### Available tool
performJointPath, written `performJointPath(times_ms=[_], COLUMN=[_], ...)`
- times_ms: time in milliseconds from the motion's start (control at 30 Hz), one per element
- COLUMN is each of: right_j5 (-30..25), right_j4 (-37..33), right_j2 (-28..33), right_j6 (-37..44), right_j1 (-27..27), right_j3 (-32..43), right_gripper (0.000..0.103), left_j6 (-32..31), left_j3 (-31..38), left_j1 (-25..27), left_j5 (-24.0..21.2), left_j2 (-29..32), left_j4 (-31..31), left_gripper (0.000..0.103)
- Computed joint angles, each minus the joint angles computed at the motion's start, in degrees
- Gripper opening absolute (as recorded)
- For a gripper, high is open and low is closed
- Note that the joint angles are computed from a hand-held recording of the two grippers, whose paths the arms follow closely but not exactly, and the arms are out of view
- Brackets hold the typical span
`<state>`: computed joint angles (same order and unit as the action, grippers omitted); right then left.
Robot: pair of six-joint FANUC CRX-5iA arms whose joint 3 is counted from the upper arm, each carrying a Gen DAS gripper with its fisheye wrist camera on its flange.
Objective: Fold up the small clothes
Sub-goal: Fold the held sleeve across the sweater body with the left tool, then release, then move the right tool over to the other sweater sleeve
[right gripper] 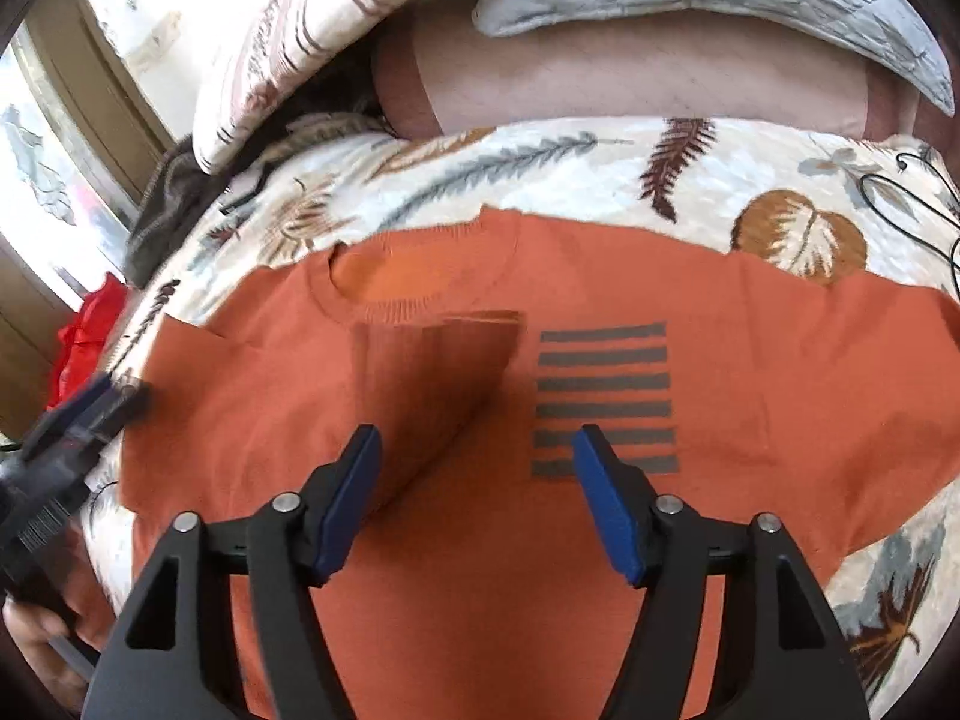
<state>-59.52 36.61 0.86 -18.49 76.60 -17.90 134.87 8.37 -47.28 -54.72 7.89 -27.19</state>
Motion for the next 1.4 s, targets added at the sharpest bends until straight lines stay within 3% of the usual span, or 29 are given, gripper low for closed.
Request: performJointPath(times_ms=[33,67,100,167,233,333,367,433,500,600,733,833,900,1000,1200,1300,1400], right_j5=[1.69,2.44,2.80,3.42,2.35,1.04,1.77,2.59,2.89,3.97,-6.04,-9.16,-8.08,-6.55,-16.18,-14.89,-9.83], right_j4=[-0.62,-1.00,-2.17,-3.54,-4.51,-7.89,-8.90,-9.26,-7.38,-3.30,4.55,3.53,-1.19,-8.52,-3.49,0.09,-2.02], right_j2=[0.68,0.90,1.93,3.00,3.99,5.44,5.29,4.69,4.20,2.07,-0.33,-1.59,-1.57,-1.65,-1.90,-1.97,-0.77], right_j6=[0.19,0.36,0.96,1.24,1.33,2.13,1.97,0.91,1.67,0.96,-1.59,-0.41,3.69,5.10,0.27,-0.17,3.51], right_j1=[-0.70,-1.02,-1.54,-2.15,-2.37,-3.53,-4.00,-4.45,-4.44,-4.16,-2.45,-2.96,-4.47,-5.81,-2.23,-0.84,-1.95], right_j3=[0.26,0.17,1.05,2.00,3.15,4.68,4.32,3.15,1.85,-0.84,-2.35,-3.50,-3.59,-4.16,-1.67,-1.70,-1.24], right_gripper=[0.068,0.068,0.068,0.068,0.068,0.068,0.062,0.045,0.007,0.007,0.007,0.007,0.008,0.027,0.057,0.060,0.060], left_j6=[-1.70,-4.09,-6.39,-9.49,-8.10,-7.86,-7.04,-6.44,-8.47,-11.36,-12.00,-12.23,-13.37,-14.18,-10.14,-9.52,-10.56], left_j3=[-0.65,-1.03,-1.37,-2.69,-3.90,-4.23,-3.56,-2.38,-0.97,-0.29,0.58,1.96,3.15,1.42,-1.31,-0.79,2.19], left_j1=[2.03,3.83,5.08,6.86,5.71,3.22,1.91,0.14,-0.10,0.36,-0.09,-0.22,-0.04,0.63,3.59,6.19,8.61], left_j5=[-1.14,-2.77,-3.43,-4.28,-1.70,2.00,2.19,2.04,1.90,2.05,2.31,1.06,-1.13,-0.36,1.14,0.18,-2.09], left_j2=[0.25,1.39,2.26,3.29,2.24,0.31,0.11,0.17,1.84,3.70,5.14,7.06,8.83,7.93,2.03,1.64,4.37], left_j4=[2.69,6.15,8.95,13.48,12.16,9.51,7.24,4.07,5.40,8.71,8.78,8.89,9.44,10.60,7.93,7.85,8.49], left_gripper=[0.062,0.025,0.000,0.001,0.009,0.050,0.065,0.072,0.072,0.072,0.072,0.072,0.072,0.070,0.074,0.074,0.074])
